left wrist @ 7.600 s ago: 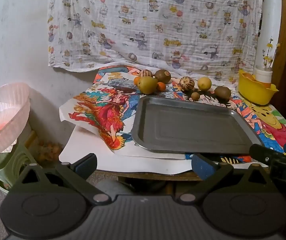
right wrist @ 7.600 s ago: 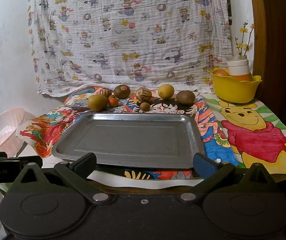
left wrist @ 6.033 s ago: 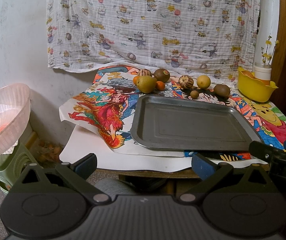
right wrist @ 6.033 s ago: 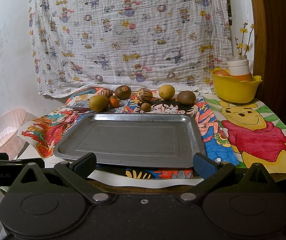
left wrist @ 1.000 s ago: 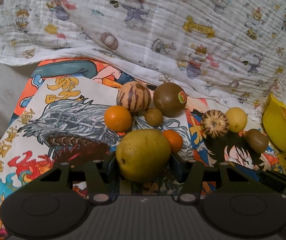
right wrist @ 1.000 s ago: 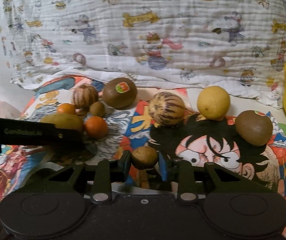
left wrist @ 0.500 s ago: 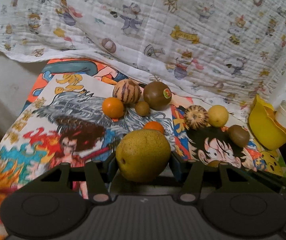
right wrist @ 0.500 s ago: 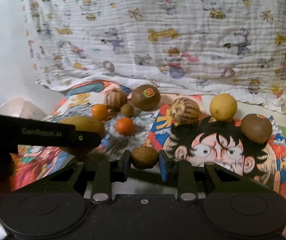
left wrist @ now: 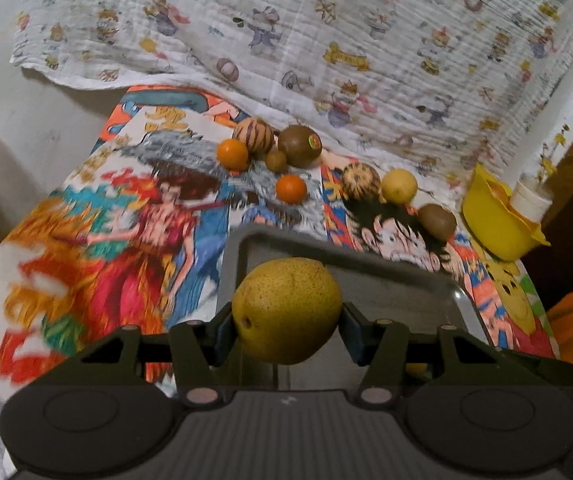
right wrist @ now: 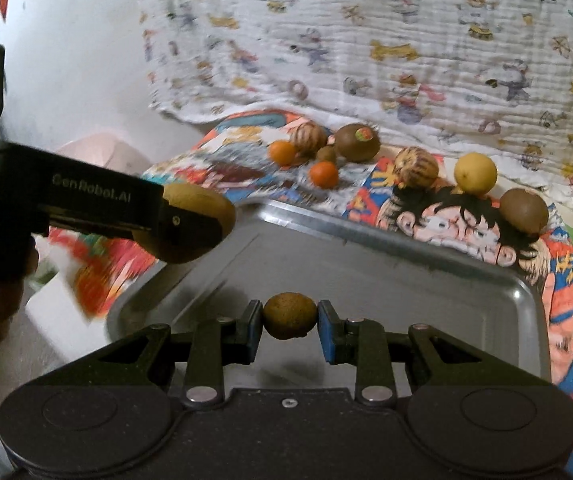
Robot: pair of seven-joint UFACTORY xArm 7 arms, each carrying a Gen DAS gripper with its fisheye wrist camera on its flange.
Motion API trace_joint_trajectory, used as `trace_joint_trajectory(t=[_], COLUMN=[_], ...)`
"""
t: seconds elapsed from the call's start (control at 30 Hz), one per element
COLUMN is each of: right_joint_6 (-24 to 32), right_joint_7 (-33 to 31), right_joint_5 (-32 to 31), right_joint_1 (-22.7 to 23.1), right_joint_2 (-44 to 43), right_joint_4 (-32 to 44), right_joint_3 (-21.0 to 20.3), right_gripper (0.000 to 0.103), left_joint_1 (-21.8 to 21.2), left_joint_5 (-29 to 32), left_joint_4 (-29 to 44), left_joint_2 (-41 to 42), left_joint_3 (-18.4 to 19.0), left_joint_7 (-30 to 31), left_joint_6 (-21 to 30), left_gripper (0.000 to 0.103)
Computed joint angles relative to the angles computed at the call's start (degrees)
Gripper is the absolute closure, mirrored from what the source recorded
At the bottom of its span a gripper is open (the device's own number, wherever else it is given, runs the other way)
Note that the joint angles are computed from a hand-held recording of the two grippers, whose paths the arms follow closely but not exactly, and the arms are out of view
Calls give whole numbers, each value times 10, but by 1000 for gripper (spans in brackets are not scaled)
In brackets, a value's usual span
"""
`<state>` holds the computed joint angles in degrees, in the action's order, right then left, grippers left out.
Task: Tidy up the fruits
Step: 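Grasp the pear with the left tool while the right tool grasps the small brown fruit, place both in tray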
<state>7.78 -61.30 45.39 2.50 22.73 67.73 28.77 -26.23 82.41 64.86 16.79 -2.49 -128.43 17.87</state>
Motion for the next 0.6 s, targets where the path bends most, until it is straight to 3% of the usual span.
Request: trace_joint_trajectory(t=[0.27, 0.43, 0.6], right_joint_6=[1, 2, -6], right_joint_7=[-12, 29, 36], right_joint_5=[57, 41, 36], right_joint_1=[11, 43, 41], right_joint_2=[-48, -52, -49], right_joint_4=[-57, -63, -65], right_joint_3=[-10, -47, -44], right_gripper=[72, 72, 72], left_joint_1=[-9, -12, -19], left_joint_5=[8, 0, -33], left_joint_4=[-39, -40, -37], left_joint_2=[-27, -23, -13], left_joint_3=[-21, -27, -27], left_joint_7=[-20, -6, 22], left_joint_6=[17, 19, 20], left_gripper=[45, 45, 45])
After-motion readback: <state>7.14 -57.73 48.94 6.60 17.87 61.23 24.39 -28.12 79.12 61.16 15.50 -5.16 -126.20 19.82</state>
